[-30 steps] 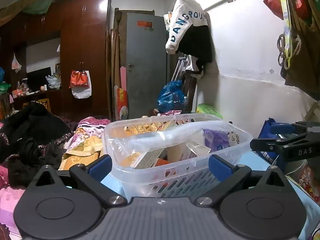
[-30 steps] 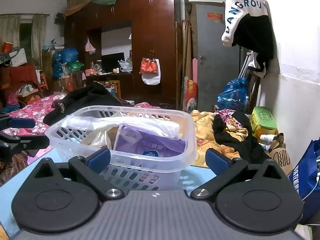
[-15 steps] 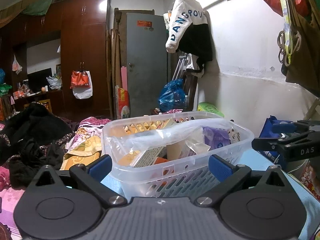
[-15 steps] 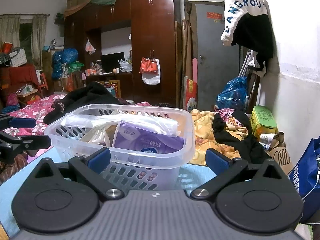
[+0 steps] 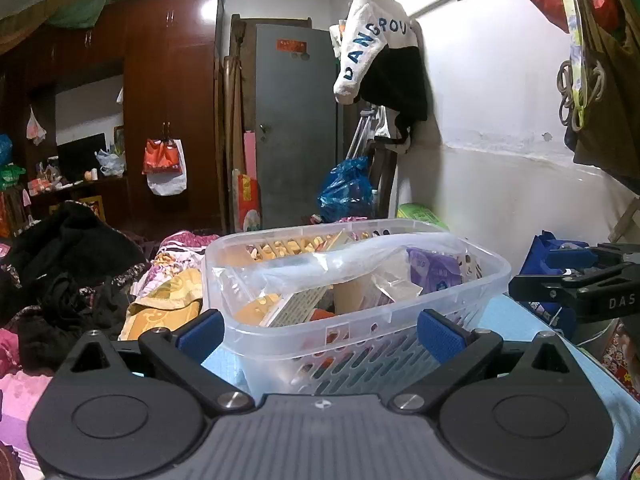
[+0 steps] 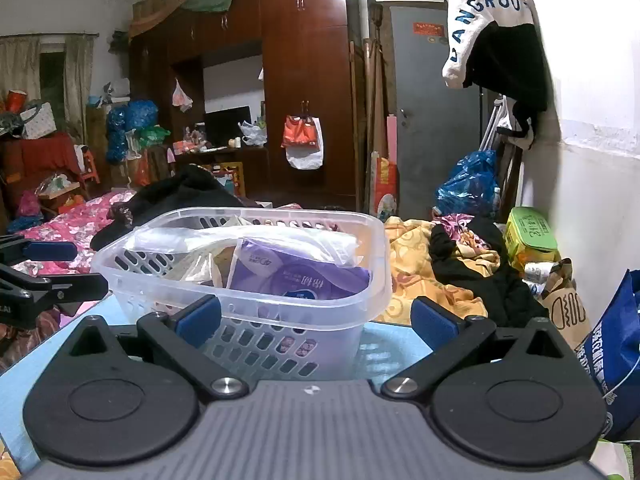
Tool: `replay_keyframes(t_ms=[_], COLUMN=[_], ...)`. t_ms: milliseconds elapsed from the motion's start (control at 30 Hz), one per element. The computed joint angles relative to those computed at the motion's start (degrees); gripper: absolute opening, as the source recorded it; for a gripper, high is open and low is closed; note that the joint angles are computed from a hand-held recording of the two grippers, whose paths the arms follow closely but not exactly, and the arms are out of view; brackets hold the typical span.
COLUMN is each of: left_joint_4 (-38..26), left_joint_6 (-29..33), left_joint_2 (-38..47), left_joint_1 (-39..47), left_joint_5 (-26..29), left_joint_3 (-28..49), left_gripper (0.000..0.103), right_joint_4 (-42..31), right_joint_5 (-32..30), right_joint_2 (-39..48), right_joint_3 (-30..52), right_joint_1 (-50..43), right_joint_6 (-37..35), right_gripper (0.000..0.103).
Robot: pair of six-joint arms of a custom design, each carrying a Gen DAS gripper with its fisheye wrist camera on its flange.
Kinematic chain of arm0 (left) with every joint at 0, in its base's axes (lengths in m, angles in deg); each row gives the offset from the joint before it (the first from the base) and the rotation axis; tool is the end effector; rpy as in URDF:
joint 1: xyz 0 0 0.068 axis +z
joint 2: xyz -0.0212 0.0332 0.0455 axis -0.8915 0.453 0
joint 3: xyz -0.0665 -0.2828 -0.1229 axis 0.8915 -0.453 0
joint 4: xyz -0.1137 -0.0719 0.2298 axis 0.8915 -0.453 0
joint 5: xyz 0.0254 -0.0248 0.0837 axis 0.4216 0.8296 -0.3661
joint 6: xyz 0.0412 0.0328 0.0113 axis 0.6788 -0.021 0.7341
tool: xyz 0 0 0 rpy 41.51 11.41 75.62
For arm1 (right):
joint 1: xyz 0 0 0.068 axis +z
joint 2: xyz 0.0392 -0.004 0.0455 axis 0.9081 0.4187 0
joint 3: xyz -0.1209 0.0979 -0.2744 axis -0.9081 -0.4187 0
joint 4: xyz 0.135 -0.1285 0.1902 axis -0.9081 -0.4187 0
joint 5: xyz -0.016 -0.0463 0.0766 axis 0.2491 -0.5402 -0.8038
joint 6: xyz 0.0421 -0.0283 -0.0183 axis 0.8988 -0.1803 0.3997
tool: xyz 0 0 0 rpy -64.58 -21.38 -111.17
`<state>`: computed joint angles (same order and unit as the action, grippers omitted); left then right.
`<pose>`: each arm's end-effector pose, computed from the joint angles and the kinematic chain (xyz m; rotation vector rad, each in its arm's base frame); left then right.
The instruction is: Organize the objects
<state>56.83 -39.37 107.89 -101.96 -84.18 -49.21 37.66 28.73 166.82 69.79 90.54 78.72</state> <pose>0.2259 -0.1492 0.2013 -0.1961 1.9359 0.1429 0.3206 0.1644 0.1755 -0.7442 1.8425 0.5466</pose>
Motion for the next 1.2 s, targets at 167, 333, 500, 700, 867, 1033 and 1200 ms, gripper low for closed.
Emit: replay_keyframes(t_ms=[167, 333, 500, 700, 867, 1033, 1200], left_joint_4=[0.5, 0.7, 0.5, 0.7, 0.9, 1.0, 0.8], left_joint_6=[-0.5, -0.9, -1.5, -1.5, -1.4, -1.2, -1.2], left_joint_2=[0.6, 0.4, 0.0, 0.6, 1.1, 1.3, 1.7], left_joint_1=[-0.6, -1.1, -1.2, -1.4, -2.2, -2.3, -2.5], left_joint_5=[-0.4, -1.1, -1.4, -1.6, -2.3, -2.4, -2.5], left_joint_3=[-0.2, -0.4, -0.5, -0.3, 0.2, 0.4, 0.8], left_gripper=[0.103, 0.103, 0.103, 0.103, 0.103, 0.103, 0.103], right_joint_4=[0.2, 0.6, 1.0, 1.1, 1.1, 1.1, 1.1], right_joint_5=[-1.4, -1.2, -1.8, -1.8, -1.7, -1.8, -1.9], right_joint_2=[0.0, -0.3, -0.6, -0.7, -0.7, -0.7, -0.7], right_joint_3=[-0.6, -1.1, -1.6, -1.7, -1.7, -1.7, -1.8], right_joint_1=[-0.5, -0.5, -0.9, -0.9, -0.8, -0.9, -0.8], right_joint_6=[0.9, 0.5, 0.9, 0.9, 0.9, 1.0, 1.0], right_gripper=[0.103, 0.103, 0.103, 0.103, 0.103, 0.103, 0.103])
